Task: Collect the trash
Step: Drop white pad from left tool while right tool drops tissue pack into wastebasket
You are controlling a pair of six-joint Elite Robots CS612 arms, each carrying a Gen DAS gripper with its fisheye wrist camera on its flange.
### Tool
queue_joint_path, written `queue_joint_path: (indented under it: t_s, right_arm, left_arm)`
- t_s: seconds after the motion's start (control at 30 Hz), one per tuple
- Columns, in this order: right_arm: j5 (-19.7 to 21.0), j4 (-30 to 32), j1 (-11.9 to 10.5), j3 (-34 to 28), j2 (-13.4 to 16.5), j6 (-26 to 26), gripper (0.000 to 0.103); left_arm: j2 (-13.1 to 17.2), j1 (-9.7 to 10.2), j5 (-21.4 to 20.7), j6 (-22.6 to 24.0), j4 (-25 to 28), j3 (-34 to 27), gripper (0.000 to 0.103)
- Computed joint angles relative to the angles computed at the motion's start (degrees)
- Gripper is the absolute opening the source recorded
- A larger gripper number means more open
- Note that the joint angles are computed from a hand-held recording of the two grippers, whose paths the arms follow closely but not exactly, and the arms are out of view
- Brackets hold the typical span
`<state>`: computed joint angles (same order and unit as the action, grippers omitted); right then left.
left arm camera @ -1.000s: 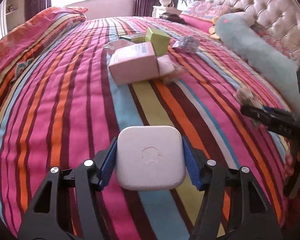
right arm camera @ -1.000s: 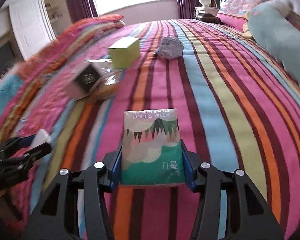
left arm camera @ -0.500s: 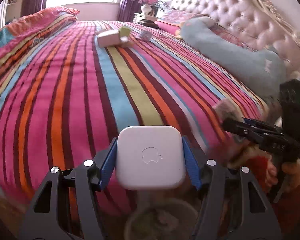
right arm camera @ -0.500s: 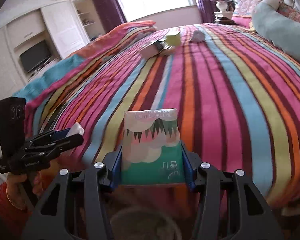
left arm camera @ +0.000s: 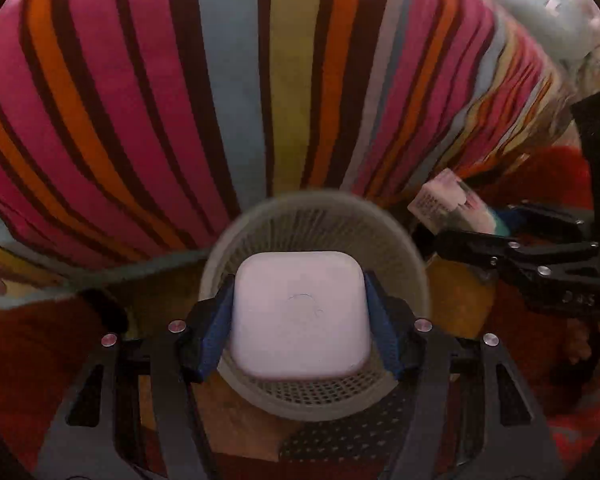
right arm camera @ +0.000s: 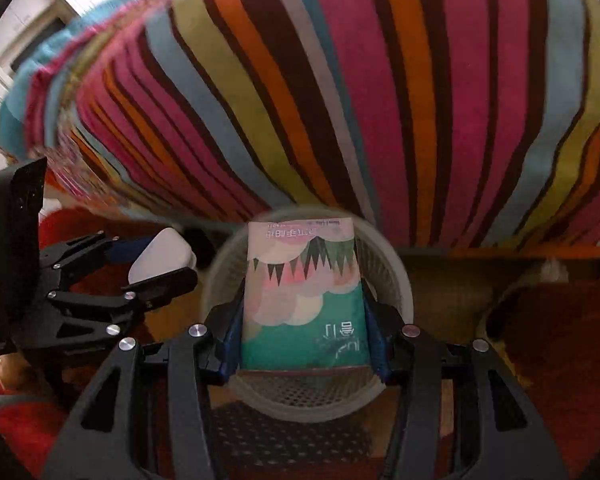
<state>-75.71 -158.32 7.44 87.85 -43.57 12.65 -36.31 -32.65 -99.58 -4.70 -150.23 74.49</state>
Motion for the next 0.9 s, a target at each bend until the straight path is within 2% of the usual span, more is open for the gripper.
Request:
queue_joint_path:
  t_s: [0.13, 0.23, 0.27, 0.3, 0.33, 0.4, 0.7, 0.8, 0.9]
  right_arm:
    - [-0.73, 5.0, 0.51, -2.83, 1.98, -1.31, 0.048]
    - [-0.53, 6.46, 0.59, -4.19, 2.86, -1.35, 0.05]
    - [-0.82, 6.88, 0.63, -4.65, 3.08, -1.15, 0.055]
    - [-1.03, 6.64, 0.72, -4.26, 2.89, -0.96, 0.06]
    - [-1.74, 6.37, 0.84, -4.11, 2.82, -0.59, 0.067]
    - [-3.41, 5.69, 1.24, -3.89, 2.64, -0.06, 0.068]
    - [-4.12, 4.13, 0.84, -1.57, 1.87, 1.05, 0.069]
    - [-4.31, 2.38, 0.85, -0.67, 1.11, 0.79, 0.069]
    - [-3.76, -2.71, 0.76, 1.45, -0.86, -1.55, 0.069]
  left_arm:
    - [1.79, -0.22, -0.1, 0.44, 5.1, -1.99, 0.061]
    - [2.36, -0.63, 1.7, 0.65, 7.97, -3.07, 0.061]
    - [2.56, -0.65, 1.77, 0.47, 8.5, -3.4, 0.062]
    - [2.51, -0.72, 1.77, 0.45, 8.5, -3.13, 0.065]
    - [2.59, -0.75, 1.85, 0.49, 8.57, -3.18, 0.077]
    - [2.62, -0.85, 2.48, 0.34, 7.86, -2.92, 0.085]
    - [2.11, -0.4, 1.35, -1.52, 6.27, -2.1, 0.085]
    - [1.05, -0.07, -0.16, -2.67, 4.36, -1.3, 0.085]
    - [-0.88, 0.46, -1.18, -2.8, 0.94, -0.48, 0.085]
